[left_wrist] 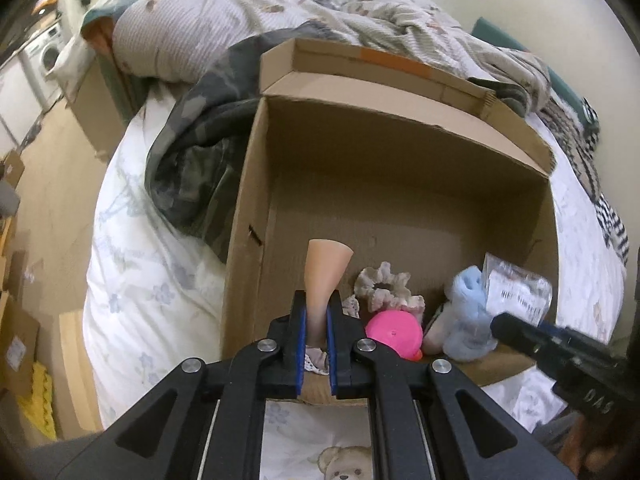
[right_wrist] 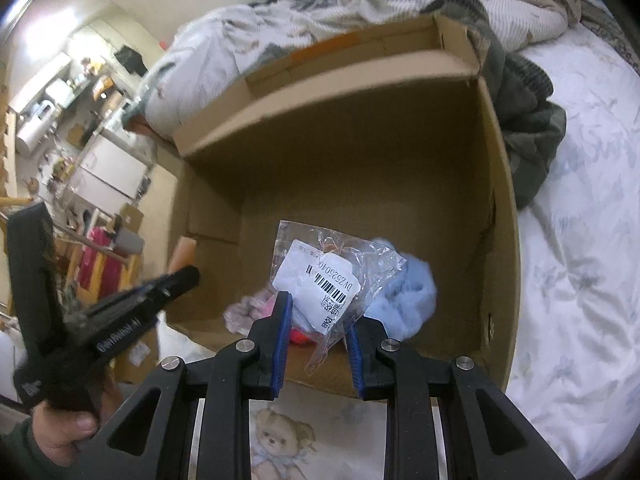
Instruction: Organize soft objects
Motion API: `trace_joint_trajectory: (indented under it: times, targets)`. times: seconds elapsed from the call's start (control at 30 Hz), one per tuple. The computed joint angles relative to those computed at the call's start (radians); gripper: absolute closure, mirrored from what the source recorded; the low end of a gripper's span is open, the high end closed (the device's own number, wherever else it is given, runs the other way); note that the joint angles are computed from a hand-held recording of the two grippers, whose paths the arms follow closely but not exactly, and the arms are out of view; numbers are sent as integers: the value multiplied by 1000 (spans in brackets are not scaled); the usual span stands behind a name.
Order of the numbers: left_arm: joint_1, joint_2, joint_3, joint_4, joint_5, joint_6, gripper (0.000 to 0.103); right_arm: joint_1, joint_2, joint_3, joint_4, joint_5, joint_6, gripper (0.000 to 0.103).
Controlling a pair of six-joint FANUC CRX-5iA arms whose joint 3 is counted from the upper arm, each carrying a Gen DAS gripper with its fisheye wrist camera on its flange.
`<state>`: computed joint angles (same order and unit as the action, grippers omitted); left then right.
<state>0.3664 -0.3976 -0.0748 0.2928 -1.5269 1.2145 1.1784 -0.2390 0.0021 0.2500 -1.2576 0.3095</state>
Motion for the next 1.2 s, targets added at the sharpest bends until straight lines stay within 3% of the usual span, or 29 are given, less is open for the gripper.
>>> trace_joint_trajectory:
  times: [0.07, 0.27, 0.33, 0.4, 0.47, 0.53, 0.57, 0.6, 0.73, 0.8, 0.87, 1.1, 1.2]
  targets:
    - [-7, 2, 1, -11, -3, 3, 93, -8, 1, -4, -17, -4, -11, 76]
    - [-19, 4, 7, -34, -24, 6, 73, -10, 8, -1, -31, -12, -3, 76]
    - [-11, -3, 5, -26, -26, 5, 48, -11, 6, -6, -26, -1, -1, 76]
    - [-4, -20, -1, -20, -9, 2, 41, -10, 2, -11, -23, 11, -2, 76]
    - [-8, -32, 1, -28, 7, -9, 41, -8, -1, -14, -20, 20, -1, 75]
    - [-20, -41, 9, -50, 27, -20, 41, -3, -11, -22, -10, 25, -7, 62]
    - [-18, -45, 11, -51, 33, -23, 41, 0, -17, -29, -1, 33, -18, 38]
    - [-8, -49, 9, -41, 37, -26, 41, 7, -25, -39, 20, 44, -37, 27]
    - [56, -74, -1, 21, 45, -60, 41, 40, -39, -59, 118, 39, -94, 24]
    - [81, -91, -1, 36, 51, -79, 41, 60, -44, -67, 174, 27, -120, 8]
    - [108, -115, -8, 53, 60, -97, 41, 93, -57, -83, 244, 16, -160, 0]
    - [225, -181, -54, 160, 41, -205, 40, 232, -75, -110, 453, -129, -269, 0]
    - [278, -213, -66, 193, 20, -234, 27, 277, -86, -119, 491, -172, -307, 0]
